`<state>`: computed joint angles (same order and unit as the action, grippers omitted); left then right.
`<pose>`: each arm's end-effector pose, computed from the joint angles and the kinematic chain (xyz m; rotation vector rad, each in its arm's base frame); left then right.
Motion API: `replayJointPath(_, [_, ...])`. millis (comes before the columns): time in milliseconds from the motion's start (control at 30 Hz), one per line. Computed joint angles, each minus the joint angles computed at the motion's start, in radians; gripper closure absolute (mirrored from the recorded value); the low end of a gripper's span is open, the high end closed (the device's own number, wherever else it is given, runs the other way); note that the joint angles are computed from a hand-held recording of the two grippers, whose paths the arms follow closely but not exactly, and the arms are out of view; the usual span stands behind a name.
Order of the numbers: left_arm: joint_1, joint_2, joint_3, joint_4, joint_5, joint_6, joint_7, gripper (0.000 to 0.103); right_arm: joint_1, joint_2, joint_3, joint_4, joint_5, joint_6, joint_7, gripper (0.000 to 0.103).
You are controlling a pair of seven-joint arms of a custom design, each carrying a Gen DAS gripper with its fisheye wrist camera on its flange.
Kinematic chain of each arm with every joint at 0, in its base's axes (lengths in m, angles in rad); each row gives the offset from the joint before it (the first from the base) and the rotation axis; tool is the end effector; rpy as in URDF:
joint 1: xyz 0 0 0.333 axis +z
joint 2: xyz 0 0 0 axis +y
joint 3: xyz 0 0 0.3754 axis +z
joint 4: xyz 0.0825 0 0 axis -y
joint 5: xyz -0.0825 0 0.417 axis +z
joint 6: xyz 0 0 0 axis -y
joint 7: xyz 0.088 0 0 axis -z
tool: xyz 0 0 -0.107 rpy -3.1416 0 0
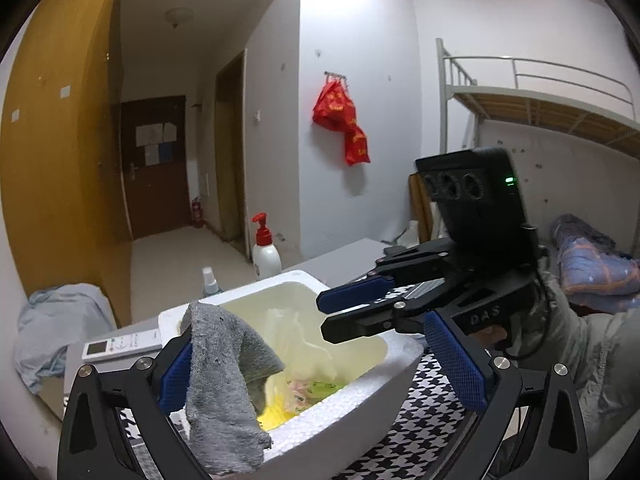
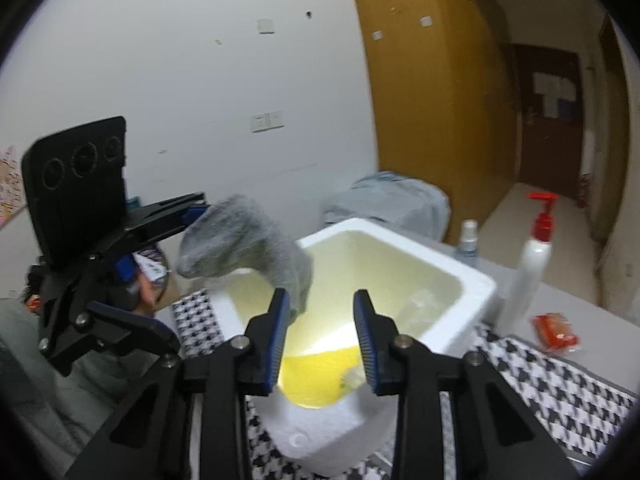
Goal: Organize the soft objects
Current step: 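Lower the grey sock deeper into the foam box with the left tool, then push the sock down into the box with the right tool while the left tool releases it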
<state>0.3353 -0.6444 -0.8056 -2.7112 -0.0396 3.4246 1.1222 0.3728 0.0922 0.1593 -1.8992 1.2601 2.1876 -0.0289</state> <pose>0.3529 -0.2311 0.5357 -1.3450 1.5994 -1.1439 0.5429 0.3558 0.5408 -2.0372 0.1430 0.1287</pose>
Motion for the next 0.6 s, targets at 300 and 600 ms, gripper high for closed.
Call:
replayJointPath(300, [-0.208, 0.110, 0.182, -0.021, 0.004, 0.111, 0.113, 0.001, -0.013, 0.015, 0.001, 0.019, -0.033, -0.097, -0.067, 0.066])
replayJointPath(600, [-0.320, 0.160, 0.255, -0.010, -0.064, 0.120, 0.206, 0.001, -0.005, 0.023, 0.010, 0.036, -0.053, -0.123, -0.065, 0.066])
